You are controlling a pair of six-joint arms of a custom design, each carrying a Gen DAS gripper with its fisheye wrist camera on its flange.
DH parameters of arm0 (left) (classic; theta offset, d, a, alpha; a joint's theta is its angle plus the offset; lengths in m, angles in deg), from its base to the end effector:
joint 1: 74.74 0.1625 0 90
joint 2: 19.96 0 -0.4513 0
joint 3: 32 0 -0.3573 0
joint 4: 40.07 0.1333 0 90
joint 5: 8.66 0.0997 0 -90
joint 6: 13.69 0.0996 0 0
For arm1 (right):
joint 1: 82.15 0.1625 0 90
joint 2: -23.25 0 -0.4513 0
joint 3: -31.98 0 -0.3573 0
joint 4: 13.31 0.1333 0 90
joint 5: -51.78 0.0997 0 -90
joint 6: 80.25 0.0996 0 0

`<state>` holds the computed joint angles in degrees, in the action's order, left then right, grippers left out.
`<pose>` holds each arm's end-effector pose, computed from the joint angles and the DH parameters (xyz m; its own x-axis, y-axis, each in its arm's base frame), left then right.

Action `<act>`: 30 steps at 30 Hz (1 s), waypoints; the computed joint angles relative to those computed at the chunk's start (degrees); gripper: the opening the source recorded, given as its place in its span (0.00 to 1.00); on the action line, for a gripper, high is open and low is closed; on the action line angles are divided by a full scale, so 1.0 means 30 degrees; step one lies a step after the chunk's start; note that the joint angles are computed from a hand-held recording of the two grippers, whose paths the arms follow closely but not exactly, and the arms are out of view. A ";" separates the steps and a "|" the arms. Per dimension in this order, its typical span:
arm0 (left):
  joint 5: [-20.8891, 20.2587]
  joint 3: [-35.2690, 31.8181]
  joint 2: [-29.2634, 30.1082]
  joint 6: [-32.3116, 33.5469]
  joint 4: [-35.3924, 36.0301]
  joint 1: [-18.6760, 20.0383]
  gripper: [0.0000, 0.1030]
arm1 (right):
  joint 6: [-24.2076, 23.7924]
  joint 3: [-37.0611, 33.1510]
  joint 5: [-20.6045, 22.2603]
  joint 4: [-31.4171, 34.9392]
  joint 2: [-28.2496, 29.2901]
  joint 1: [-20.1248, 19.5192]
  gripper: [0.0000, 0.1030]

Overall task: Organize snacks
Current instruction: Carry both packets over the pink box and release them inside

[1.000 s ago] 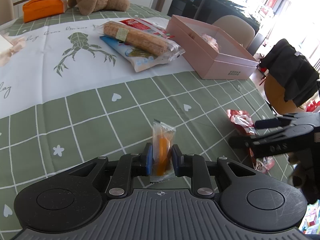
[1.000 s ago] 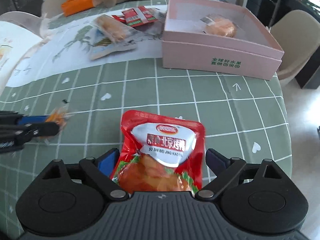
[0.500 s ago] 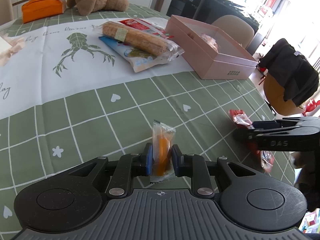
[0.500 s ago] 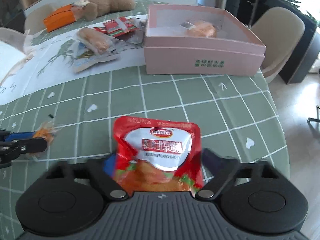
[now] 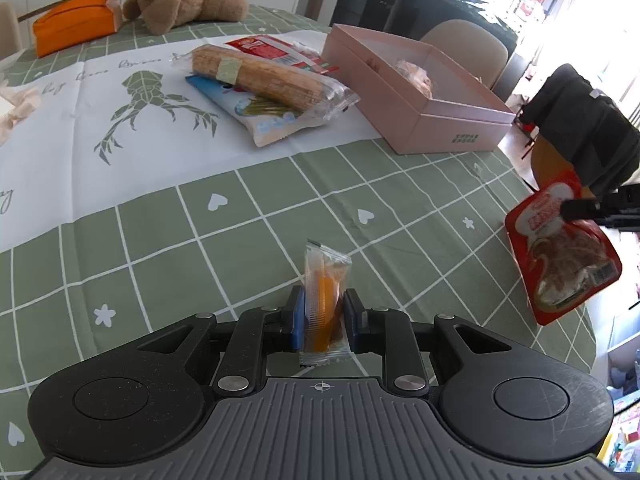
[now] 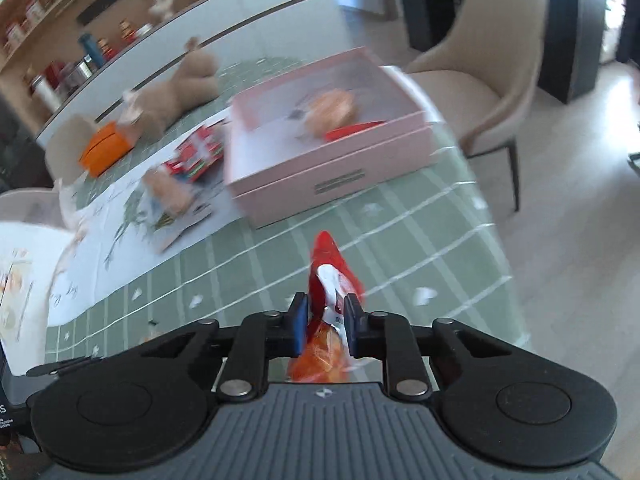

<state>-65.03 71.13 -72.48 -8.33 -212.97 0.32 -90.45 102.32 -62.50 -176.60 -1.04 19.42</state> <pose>0.0197 -0.6572 0.2277 -0.8566 0.0054 -0.5160 0.2993 0.8199 -0.4881 0.2488 -0.7550 0.0558 -0.8845 -0.1527 0.4409 -0.3403 0.8575 -0.3857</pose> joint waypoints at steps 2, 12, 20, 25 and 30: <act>0.0060 -0.0144 0.0022 -0.0139 0.0302 -0.0022 0.24 | 0.0313 0.0367 0.0304 0.0077 -0.0230 -0.0240 0.22; 0.1318 -0.0771 0.0268 -0.0220 0.1854 -0.0450 0.26 | -0.0077 -0.0854 -0.1561 0.1716 0.1304 -0.0241 0.24; 0.3135 -0.1233 0.0834 0.0155 0.2832 -0.1073 0.27 | -0.0087 0.0399 0.0745 0.1875 0.0095 -0.0971 0.21; 0.4446 -0.1393 0.1254 0.0416 0.3226 -0.1502 0.27 | 0.0000 0.0678 0.1795 0.1780 -0.0326 -0.1096 0.20; 0.1933 -0.1377 0.0793 0.0012 0.3887 -0.1262 0.24 | -0.0706 0.0405 0.1824 0.1629 -0.0388 -0.1059 0.20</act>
